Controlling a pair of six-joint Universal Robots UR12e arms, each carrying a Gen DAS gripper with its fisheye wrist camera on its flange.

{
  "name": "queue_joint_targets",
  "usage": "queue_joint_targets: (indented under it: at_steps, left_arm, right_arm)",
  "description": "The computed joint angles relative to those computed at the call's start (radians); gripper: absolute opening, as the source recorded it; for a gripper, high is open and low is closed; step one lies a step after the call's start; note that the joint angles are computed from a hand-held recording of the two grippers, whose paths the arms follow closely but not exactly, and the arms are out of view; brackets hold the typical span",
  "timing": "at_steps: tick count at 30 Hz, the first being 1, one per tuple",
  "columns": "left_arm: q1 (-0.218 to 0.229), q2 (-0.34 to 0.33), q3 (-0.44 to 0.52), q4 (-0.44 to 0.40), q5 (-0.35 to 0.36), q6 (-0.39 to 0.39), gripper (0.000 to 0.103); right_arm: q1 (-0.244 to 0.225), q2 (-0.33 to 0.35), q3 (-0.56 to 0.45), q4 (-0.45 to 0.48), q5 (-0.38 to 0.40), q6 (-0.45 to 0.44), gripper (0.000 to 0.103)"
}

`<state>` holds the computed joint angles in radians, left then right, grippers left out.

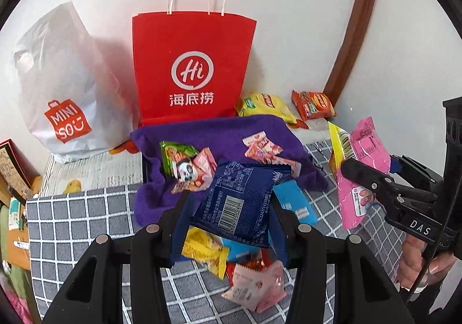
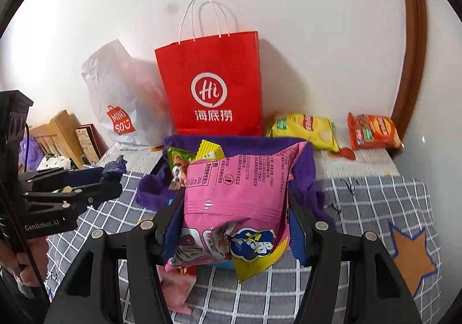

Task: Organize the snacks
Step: 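Carry the pink bag with the right tool while the left carries the blue packet to the towel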

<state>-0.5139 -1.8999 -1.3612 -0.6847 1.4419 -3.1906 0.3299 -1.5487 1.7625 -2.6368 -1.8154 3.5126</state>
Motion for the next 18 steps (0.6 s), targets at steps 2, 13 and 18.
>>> queue_joint_targets:
  at_steps: [2,13,18]
  left_arm:
    - [0.002,-0.007,0.012,0.000,0.003,-0.006,0.047]
    - [0.013,-0.057,0.090,-0.005,0.021,-0.022,0.047]
    - [0.015,-0.089,0.133,-0.008,0.042,-0.028,0.047]
  right_arm:
    - [-0.006,0.011,-0.016,-0.002,0.004,-0.018,0.061]
    - [-0.042,0.076,-0.111,0.015,0.037,-0.072,0.061]
    - [-0.056,0.104,-0.146,0.009,0.051,-0.087,0.061]
